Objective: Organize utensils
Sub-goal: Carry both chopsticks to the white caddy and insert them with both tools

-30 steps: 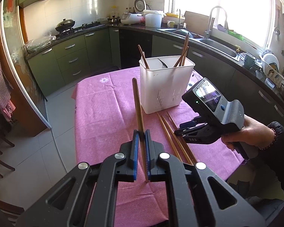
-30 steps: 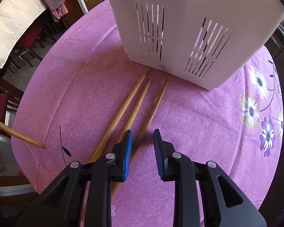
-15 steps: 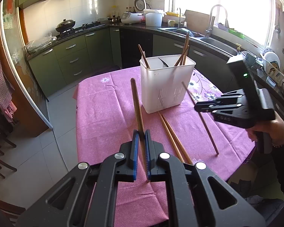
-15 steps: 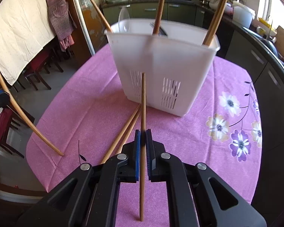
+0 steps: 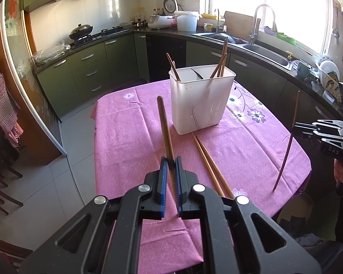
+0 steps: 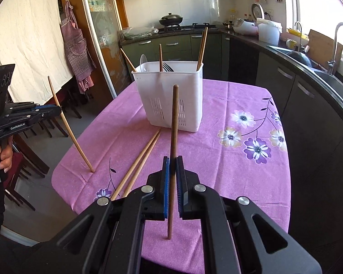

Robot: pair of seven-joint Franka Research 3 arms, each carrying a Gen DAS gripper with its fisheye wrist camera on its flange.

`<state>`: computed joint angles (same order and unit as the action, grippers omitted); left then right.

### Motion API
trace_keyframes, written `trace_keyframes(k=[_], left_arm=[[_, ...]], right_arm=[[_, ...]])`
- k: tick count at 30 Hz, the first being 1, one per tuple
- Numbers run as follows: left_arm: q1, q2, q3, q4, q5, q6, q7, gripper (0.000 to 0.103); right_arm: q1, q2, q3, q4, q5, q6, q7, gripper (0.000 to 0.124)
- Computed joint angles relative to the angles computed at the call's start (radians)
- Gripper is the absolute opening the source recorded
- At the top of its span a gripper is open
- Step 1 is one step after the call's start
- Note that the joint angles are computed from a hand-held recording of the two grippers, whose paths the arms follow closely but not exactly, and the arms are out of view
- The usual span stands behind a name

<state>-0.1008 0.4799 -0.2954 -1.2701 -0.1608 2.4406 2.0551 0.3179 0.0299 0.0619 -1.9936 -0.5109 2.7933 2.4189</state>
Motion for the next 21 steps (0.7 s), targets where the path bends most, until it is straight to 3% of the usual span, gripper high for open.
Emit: trace_keyframes(k=[5, 21], left_arm=[[0.002, -0.007, -0.002, -0.01, -0.003, 0.002, 0.003, 0.007], [-0.003, 0.014, -0.002, 0.026, -0.003, -0.018, 0.003, 0.007]], right_arm=[[-0.01, -0.026, 0.004, -0.029, -0.058, 0.028, 0.062, 0.007], [0.004, 0.022, -0.01, 0.04, -0.022, 0.035, -0.005, 0.007]])
